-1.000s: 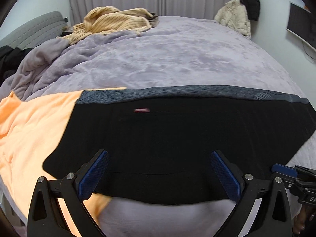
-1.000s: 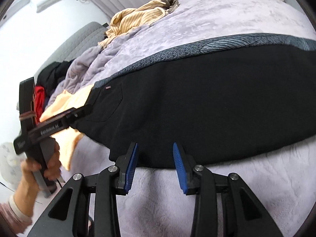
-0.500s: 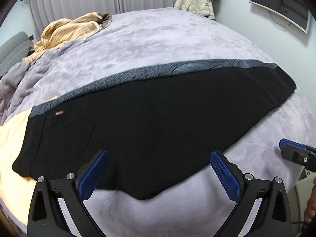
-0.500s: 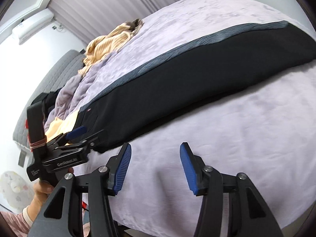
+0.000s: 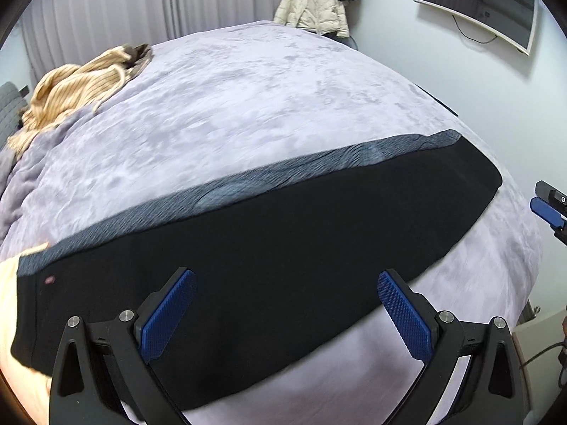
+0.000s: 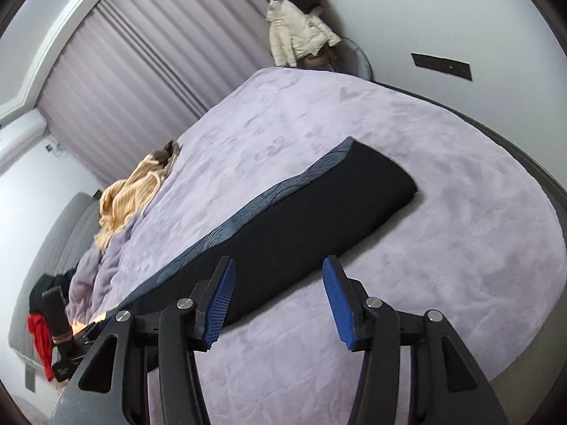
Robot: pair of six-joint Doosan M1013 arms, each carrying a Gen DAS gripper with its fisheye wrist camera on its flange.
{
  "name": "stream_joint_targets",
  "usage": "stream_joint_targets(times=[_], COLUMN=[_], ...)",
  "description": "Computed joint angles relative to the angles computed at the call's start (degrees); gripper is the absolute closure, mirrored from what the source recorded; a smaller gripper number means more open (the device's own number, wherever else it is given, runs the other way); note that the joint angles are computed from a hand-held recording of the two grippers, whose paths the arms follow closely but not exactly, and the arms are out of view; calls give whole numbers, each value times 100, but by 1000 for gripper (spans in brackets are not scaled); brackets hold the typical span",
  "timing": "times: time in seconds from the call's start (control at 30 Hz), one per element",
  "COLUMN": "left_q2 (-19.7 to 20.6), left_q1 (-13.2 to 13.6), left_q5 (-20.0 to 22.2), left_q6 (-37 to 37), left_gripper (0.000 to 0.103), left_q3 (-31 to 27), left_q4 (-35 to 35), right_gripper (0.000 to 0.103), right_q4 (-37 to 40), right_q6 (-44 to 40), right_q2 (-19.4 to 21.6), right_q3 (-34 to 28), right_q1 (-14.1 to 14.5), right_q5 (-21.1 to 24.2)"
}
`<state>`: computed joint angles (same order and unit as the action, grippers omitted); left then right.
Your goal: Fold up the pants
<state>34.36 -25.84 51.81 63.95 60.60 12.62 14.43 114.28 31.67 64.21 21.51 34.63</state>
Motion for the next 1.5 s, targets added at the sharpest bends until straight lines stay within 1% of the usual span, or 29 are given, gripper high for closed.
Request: stream_joint_targets(times=[0.03, 0.13, 0.27, 0.4, 0.47, 0.5, 0.53, 0.6, 0.63, 0.7, 0.73, 0.77, 0.8, 0.83, 0.87, 0.9, 0.93, 0.97, 1.03, 1.07, 1.1, 1.13, 1.2, 1.43, 1.5], left_q2=[114, 521, 1159, 1791, 2040, 2155, 2227, 2371, 2441, 2662, 2871, 2985, 2961, 2806, 2680, 2631, 2584, 2571, 2549, 2535, 2493, 2473, 2428, 2415, 2401], left_q1=[-22, -56, -84, -162, -176, -185, -191, -206, -214, -233, -240, -230, -208, -199, -208, -222, -241, -252, -258, -261, -266, -273, -284, -282, -284], left_q5=[68, 337, 986, 1656, 1917, 2021, 2065, 2140, 2159, 2342, 2618, 2768, 2713, 2462, 2255, 2196, 2137, 2112, 2077, 2048, 1983, 1932, 1845, 1817, 1778], left_q6=[39, 183, 334, 362, 387, 399, 399, 373, 354, 337, 385, 444, 427, 395, 435, 492, 524, 529, 481, 443, 410, 391, 366, 358, 348], left_gripper=[0, 0, 0, 0, 0, 0, 0, 0, 0, 0, 0, 0, 0, 0, 0, 0, 0, 0, 0, 0, 0, 0, 0, 0, 0], left_q3=[-206, -951, -2040, -3066, -3495, -3703, -3834, -4101, -4219, -4580, -4936, -5074, -4972, -4629, -4364, -4272, -4179, -4148, -4101, -4068, -3981, -3933, -3831, -3801, -3763], left_q4=[-12, -220, -460, -342, -368, -376, -376, -330, -299, -190, -134, -163, -265, -292, -255, -203, -131, -90, -57, -45, -19, 15, 77, 88, 111], right_gripper=[48, 48, 48, 52, 62, 80, 89, 93, 93, 93, 93, 93, 93, 93, 93, 93, 91, 90, 77, 73, 64, 59, 58, 58, 58], right_q4=[78, 803, 1327, 1937, 2172, 2304, 2182, 2036, 2056, 1715, 1390, 1166, 1242, 1618, 2102, 2513, 2777, 2742, 2502, 2517, 2554, 2565, 2361, 1321, 1223], right_q6=[82, -65, 19, -299, -426, -583, -573, -626, -740, -675, -439, -222, -189, -357, -671, -951, -1121, -1072, -904, -955, -1028, -1096, -975, -162, -50], right_q2=[3, 32, 296, 519, 577, 594, 629, 646, 629, 597, 630, 691, 723, 725, 684, 642, 617, 618, 582, 559, 536, 505, 508, 675, 755], right_q3=[29, 139, -17, -72, -61, -57, -128, -208, -196, -204, -269, -335, -313, -195, -21, 105, 164, 133, 96, 108, 126, 148, 78, -383, -509], right_q1=[-79, -374, -606, -721, -736, -746, -737, -713, -705, -658, -635, -632, -651, -687, -729, -759, -783, -788, -764, -752, -741, -724, -689, -582, -579], right_q5=[-66, -291, -171, -102, -176, -221, -203, -230, -306, -364, -264, -79, 51, -9, -194, -322, -329, -244, -100, -91, -96, -95, -3, 679, 812])
